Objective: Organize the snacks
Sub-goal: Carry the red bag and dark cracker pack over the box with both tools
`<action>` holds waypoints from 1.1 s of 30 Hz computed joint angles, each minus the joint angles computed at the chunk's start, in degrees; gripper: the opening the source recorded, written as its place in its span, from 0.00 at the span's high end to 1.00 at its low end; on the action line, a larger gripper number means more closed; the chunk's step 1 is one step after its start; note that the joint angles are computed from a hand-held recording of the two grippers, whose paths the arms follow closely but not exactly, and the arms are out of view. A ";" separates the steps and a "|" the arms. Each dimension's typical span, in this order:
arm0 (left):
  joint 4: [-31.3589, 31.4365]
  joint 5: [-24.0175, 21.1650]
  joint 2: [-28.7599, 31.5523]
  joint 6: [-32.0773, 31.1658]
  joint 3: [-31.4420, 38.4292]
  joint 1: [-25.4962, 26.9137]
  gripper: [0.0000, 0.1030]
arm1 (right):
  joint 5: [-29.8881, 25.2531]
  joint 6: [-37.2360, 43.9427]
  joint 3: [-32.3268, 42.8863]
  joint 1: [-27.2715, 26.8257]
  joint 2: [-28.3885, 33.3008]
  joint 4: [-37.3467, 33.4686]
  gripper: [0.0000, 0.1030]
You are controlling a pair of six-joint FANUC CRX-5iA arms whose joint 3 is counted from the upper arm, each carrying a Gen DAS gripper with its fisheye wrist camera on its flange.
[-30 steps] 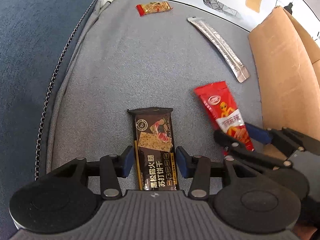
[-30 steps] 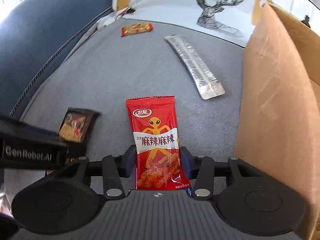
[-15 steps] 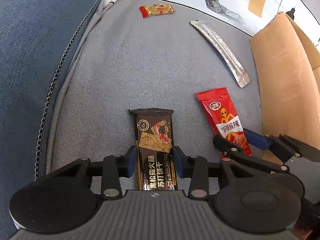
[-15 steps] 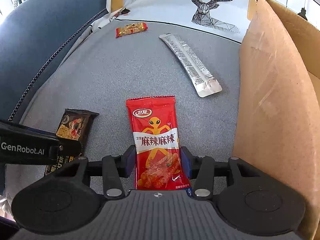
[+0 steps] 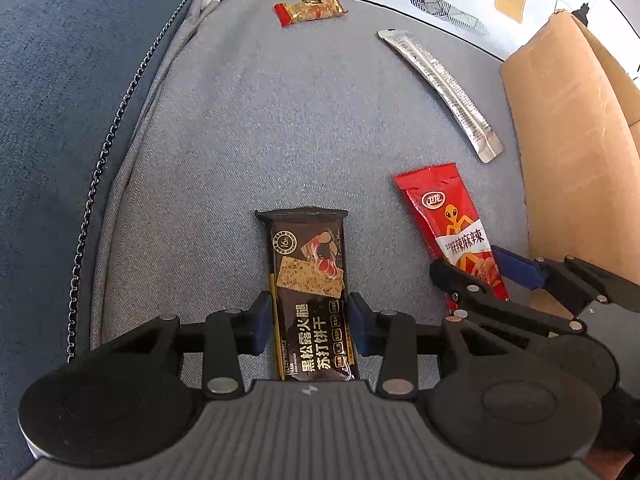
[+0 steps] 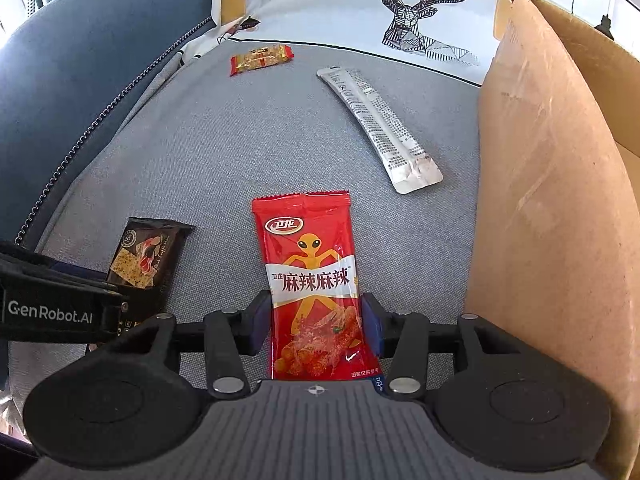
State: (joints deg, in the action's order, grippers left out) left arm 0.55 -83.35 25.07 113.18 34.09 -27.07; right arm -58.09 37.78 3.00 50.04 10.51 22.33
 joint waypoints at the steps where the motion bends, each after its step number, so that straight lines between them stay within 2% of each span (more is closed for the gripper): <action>1: -0.16 -0.22 0.26 -0.20 0.32 -0.09 0.57 | 0.02 -0.07 0.00 0.01 0.01 0.06 0.52; 5: -1.33 -0.55 0.80 -0.68 1.26 -0.74 0.59 | 0.39 -1.34 -0.22 0.22 -0.10 0.90 0.54; 8: -2.17 1.59 -0.49 1.25 -0.08 -0.70 0.59 | 1.54 -3.12 -1.18 0.49 -0.88 2.58 0.55; 13: -2.01 11.03 -5.52 5.25 -5.96 0.15 0.59 | 5.00 -7.94 -4.28 1.16 -3.46 7.57 0.55; 19: -2.46 23.88 -11.32 10.18 -12.72 0.58 0.59 | 13.42 -19.33 -12.32 1.12 -9.55 19.73 0.55; 22: -1.60 29.20 -12.98 10.27 -14.84 0.78 0.59 | 18.31 -27.73 -17.63 0.00 -13.16 29.90 0.55; 25: -2.21 32.66 -13.32 11.18 -14.95 0.07 0.59 | 21.13 -35.69 -21.89 -1.81 -16.20 39.81 0.55; 29: -3.40 37.64 -13.09 12.46 -14.60 -1.35 0.59 | 22.22 -43.57 -25.82 -4.64 -19.51 49.06 0.55; 33: -2.10 42.74 -12.47 11.48 -14.60 -2.63 0.59 | 20.65 -47.33 -27.95 -6.72 -21.97 53.51 0.55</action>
